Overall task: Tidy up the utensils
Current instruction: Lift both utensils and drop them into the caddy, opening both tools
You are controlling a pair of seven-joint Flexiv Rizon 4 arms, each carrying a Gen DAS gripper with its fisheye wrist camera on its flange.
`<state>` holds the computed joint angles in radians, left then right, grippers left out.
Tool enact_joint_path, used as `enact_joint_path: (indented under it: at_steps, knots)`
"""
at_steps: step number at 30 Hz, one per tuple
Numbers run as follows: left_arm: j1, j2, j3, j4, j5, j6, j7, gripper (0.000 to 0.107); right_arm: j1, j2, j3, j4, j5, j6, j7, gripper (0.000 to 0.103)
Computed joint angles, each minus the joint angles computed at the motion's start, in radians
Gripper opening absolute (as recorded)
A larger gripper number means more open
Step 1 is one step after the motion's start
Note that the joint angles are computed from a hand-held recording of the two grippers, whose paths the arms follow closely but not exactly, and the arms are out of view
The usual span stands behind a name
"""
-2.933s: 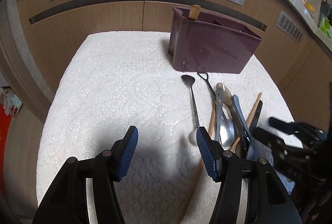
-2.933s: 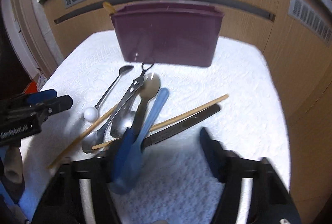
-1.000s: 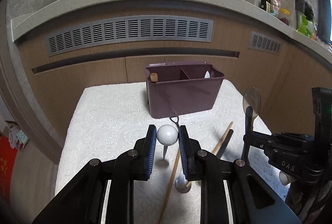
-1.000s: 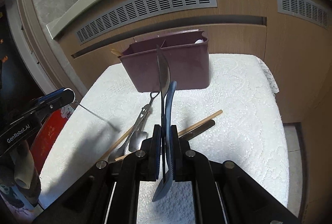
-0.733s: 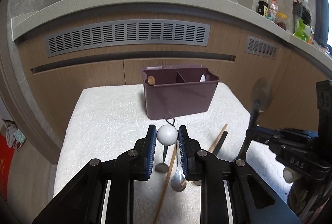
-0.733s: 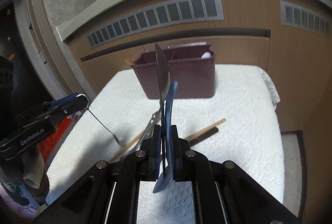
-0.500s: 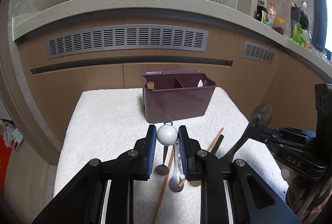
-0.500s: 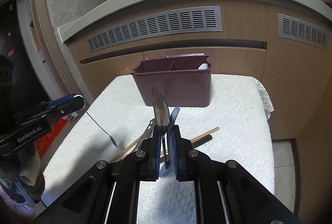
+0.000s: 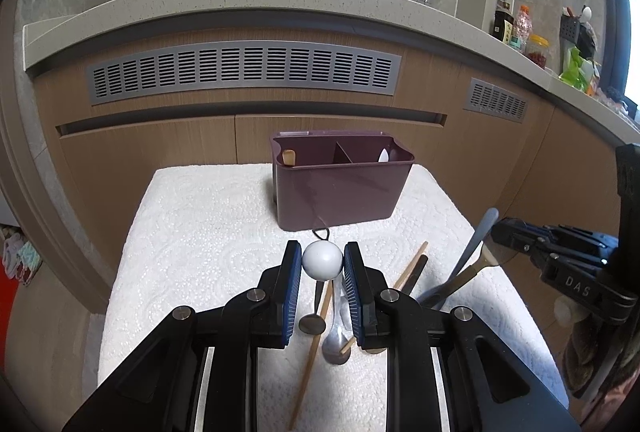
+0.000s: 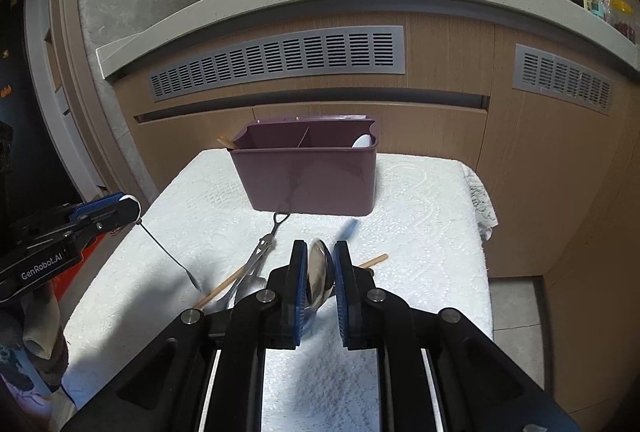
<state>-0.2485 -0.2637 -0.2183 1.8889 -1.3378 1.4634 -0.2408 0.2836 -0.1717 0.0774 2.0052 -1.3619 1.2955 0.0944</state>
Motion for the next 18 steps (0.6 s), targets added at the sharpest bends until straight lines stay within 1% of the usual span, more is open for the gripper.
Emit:
enact_joint_path:
  at_steps: [2,5,7,9,12,14,18]
  knots:
    - [0.0,0.0,-0.002,-0.002,-0.009,-0.001,0.008,0.023,0.007,0.006,0.009,-0.004,0.034,-0.027,-0.055,0.007]
    - [0.004,0.0,0.005,-0.008,0.007,-0.023,-0.008,0.022,0.014,0.011,0.011,-0.014,0.042,-0.031,-0.094,0.007]
    - [0.015,0.005,0.015,-0.017,0.051,-0.063,-0.048,0.022,0.016,0.015,0.009,-0.029,0.041,-0.034,-0.111,0.007]
    - [0.022,0.014,0.009,-0.03,0.045,-0.072,-0.029,0.023,0.015,0.022,0.006,-0.048,0.033,-0.033,-0.121,0.007]
    - [0.017,0.027,0.001,-0.064,0.008,-0.065,0.029,0.023,0.012,0.034,0.003,-0.082,0.013,-0.038,-0.127,0.007]
    - [0.016,0.031,0.003,-0.1,0.001,-0.083,0.043,0.023,0.011,0.048,0.002,-0.11,-0.017,-0.062,-0.128,0.007]
    - [0.018,0.01,-0.006,-0.226,-0.015,-0.098,0.066,0.022,0.004,0.067,0.007,-0.184,-0.067,-0.113,-0.151,0.007]
